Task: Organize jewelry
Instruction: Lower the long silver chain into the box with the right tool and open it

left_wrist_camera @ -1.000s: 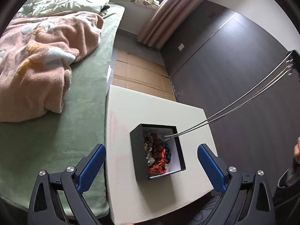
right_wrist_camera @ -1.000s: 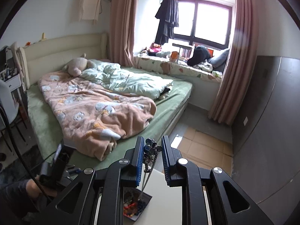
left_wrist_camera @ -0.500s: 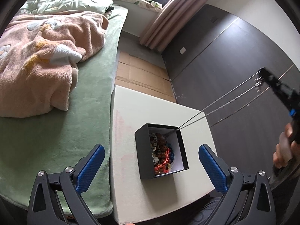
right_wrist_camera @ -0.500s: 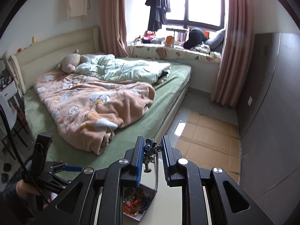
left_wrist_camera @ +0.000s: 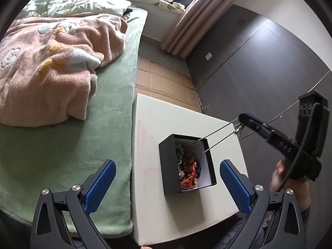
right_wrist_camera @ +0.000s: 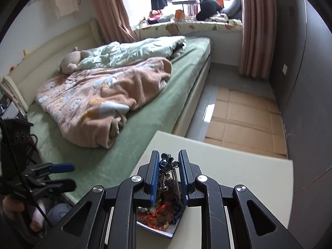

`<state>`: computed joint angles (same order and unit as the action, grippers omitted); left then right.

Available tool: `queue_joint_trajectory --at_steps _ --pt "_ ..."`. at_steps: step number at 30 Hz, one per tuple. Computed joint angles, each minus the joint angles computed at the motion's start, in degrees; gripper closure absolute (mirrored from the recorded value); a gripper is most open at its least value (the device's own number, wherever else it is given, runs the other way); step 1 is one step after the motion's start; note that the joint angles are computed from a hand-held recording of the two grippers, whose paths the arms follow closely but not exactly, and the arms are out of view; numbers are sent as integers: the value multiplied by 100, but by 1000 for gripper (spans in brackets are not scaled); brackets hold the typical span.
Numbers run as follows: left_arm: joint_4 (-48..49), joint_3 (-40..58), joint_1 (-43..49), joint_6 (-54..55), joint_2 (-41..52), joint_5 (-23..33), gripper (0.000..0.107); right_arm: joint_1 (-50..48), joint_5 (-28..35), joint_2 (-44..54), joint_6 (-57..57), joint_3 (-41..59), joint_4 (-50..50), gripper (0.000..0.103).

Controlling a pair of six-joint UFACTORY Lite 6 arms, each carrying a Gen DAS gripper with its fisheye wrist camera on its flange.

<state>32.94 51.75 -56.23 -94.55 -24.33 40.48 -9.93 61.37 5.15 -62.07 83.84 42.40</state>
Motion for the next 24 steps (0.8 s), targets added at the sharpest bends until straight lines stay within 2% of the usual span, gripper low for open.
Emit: queue_joint_trajectory --at_steps 9,10,11,14,18,24 --pt "-60 -47 88 40 201 -192 7 165 -564 174 52 -814 -3 81" --pt "-33 -42 91 25 244 -216 7 166 -574 230 161 -818 -68 71" --pt "-3 -39 85 0 282 -231 7 140 -570 316 322 -822 -125 54" --pt "142 35 22 -24 434 -284 7 -164 -553 190 265 -1143 197 29" --pt "357 376 -175 -36 730 -100 7 -791 -267 -280 -112 -1746 602 19" --pt "607 1165 -634 -63 1272 405 7 -1744 372 -782 -542 -2174 609 5"
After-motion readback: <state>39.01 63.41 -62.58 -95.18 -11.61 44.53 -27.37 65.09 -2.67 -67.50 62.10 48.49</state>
